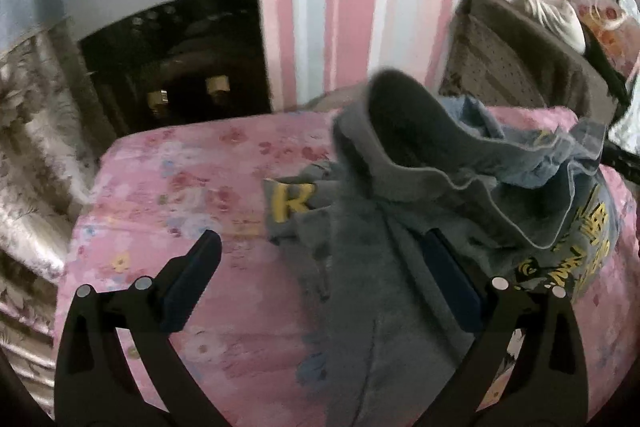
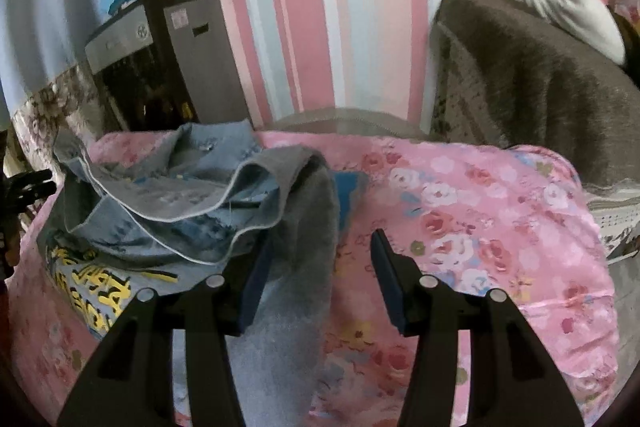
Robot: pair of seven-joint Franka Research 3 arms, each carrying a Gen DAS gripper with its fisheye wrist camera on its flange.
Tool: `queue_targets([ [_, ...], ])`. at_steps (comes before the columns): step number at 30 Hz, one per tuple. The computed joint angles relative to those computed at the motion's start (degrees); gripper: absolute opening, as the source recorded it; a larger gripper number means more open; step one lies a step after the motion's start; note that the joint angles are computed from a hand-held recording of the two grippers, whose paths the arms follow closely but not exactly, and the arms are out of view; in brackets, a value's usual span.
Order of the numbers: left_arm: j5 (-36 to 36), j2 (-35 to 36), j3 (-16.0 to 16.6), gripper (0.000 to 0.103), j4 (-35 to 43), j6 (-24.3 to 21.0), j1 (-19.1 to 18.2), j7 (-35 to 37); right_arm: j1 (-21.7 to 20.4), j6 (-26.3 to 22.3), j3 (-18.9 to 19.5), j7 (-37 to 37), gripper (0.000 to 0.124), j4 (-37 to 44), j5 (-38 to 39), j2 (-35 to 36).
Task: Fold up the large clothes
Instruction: 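Fold the held hem over toward the collar with both tools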
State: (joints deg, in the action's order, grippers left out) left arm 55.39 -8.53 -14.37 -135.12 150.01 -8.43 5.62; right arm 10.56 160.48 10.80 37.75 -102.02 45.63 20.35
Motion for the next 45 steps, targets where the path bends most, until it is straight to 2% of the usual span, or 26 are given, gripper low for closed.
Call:
queue_targets([
  [4,0.28,5.84,0.6,0.099,5.12,0.2,-0.54,3.17,0.67,-3.09,-0.04,0.85,0.051,4.36,-2.67,3.57],
  [5,0.81,7.28,0.99,0.095,6.46,1.03,-0.71,4.09,0.67,-2.86,0.22,0.45,0.05,4.69,-2.81,3.91],
  [6,0.38,8.31,1.41,0.087,7.27,1.8,-0.94,5.43,0.73,-2.68,0.48,0.03,0.045,5.06,-3.01,4.26],
  [7,-1.34,9.29,1.92,0.063,7.78,3.29,-1.05,7.67,0.7,-2.22,0.85,-0.56,0.031,5.16,-2.91,4.42],
  [8,-3.07,10.26,2.28,0.055,8.18,4.24,-1.22,9.14,0.81,-2.32,1.05,-0.79,0.023,5.28,-3.13,4.51],
  [9,-1.54,10.64,2.38,0.052,8.67,2.89,-1.86,7.61,0.86,-1.13,1.48,-1.71,0.015,4.75,-2.83,4.31],
  [11,2.46,10.51,2.6,0.031,8.69,1.01,-2.95,4.51,0.21,1.76,3.14,-5.13,0.01,3.08,-0.81,3.31],
  [13,3.73,8.93,3.12,0.02,7.11,3.3,-2.84,2.04,-2.28,2.3,6.06,-10.56,0.009,2.31,4.8,2.03],
  [14,5.5,7.3,3.36,0.018,5.77,5.09,-2.51,-0.64,-4.45,1.15,8.1,-14.67,0.009,2.45,10.1,1.22],
  [16,9.58,4.53,3.17,0.017,3.95,7.08,-1.56,-5.81,-6.13,-1.99,8.94,-18.02,0.009,3.94,16.45,0.77],
  [18,13.39,3.35,2.48,0.017,3.82,6.32,-0.45,-9.99,-4.64,-3.66,6.89,-14.31,0.009,7.75,16.19,2.91],
  [19,13.76,3.33,2.65,0.017,3.72,6.79,0.18,-10.85,-2.68,-5.15,4.25,-8.19,0.008,11.07,12.62,5.43],
  [22,7.54,6.9,5.13,0.022,3.65,14.82,2.65,-7.23,1.49,-12.52,-2.09,9.42,0.009,20.12,1.28,12.61],
  [23,2.37,8.69,5.77,0.029,3.3,17.26,3.27,-4.0,3.14,-14.33,-3.99,16.06,0.01,22.55,-5.45,14.94],
  [24,-0.52,9.73,5.96,0.032,3.13,18.0,3.5,-2.17,4.69,-14.33,-5.68,18.68,0.015,22.98,-8.16,15.66],
  [25,0.08,10.1,6.24,0.035,3.1,18.68,3.55,-2.84,5.27,-12.69,-6.03,20.01,0.022,22.22,-10.0,15.65],
  [26,1.97,9.82,6.32,0.042,3.23,17.75,3.24,-4.68,5.6,-10.52,-6.21,21.12,0.037,20.87,-11.31,15.02],
  [27,2.02,9.4,6.05,0.046,3.47,15.74,2.87,-4.61,4.61,-9.09,-5.02,20.85,0.043,19.72,-10.81,14.25],
  [28,1.98,8.62,5.51,0.057,3.74,12.55,2.29,-4.4,3.21,-8.58,-3.4,20.01,0.043,18.96,-10.05,13.61],
  [29,2.2,7.97,4.95,0.076,4.1,9.28,1.82,-4.29,1.85,-8.21,-1.94,18.74,0.043,17.95,-9.26,12.54],
  [31,4.09,6.43,4.2,0.086,4.09,5.71,1.37,-4.7,0.9,-5.47,-0.52,16.16,0.043,15.7,-8.77,10.59],
  [34,4.78,5.08,3.57,0.086,4.42,3.87,1.37,-3.46,-0.25,-1.47,1.97,10.73,0.044,12.66,-6.82,7.59],
  [37,4.06,5.46,3.46,0.086,5.54,3.84,1.64,-1.69,-1.22,0.38,4.77,4.05,0.056,10.76,-2.91,5.45],
  [39,2.83,6.75,3.46,0.086,6.69,3.63,1.56,-0.13,1.28,0.3,3.2,3.46,0.056,10.97,-5.57,5.51],
  [42,2.04,8.47,3.62,0.086,7.96,3.97,1.16,0.25,5.64,-0.56,-0.73,7.38,0.056,13.63,-12.81,7.86],
  [45,2.34,9.28,4.01,0.086,8.13,4.59,0.75,0.07,6.87,-1.3,-1.57,9.49,0.056,16.64,-16.72,10.62],
])
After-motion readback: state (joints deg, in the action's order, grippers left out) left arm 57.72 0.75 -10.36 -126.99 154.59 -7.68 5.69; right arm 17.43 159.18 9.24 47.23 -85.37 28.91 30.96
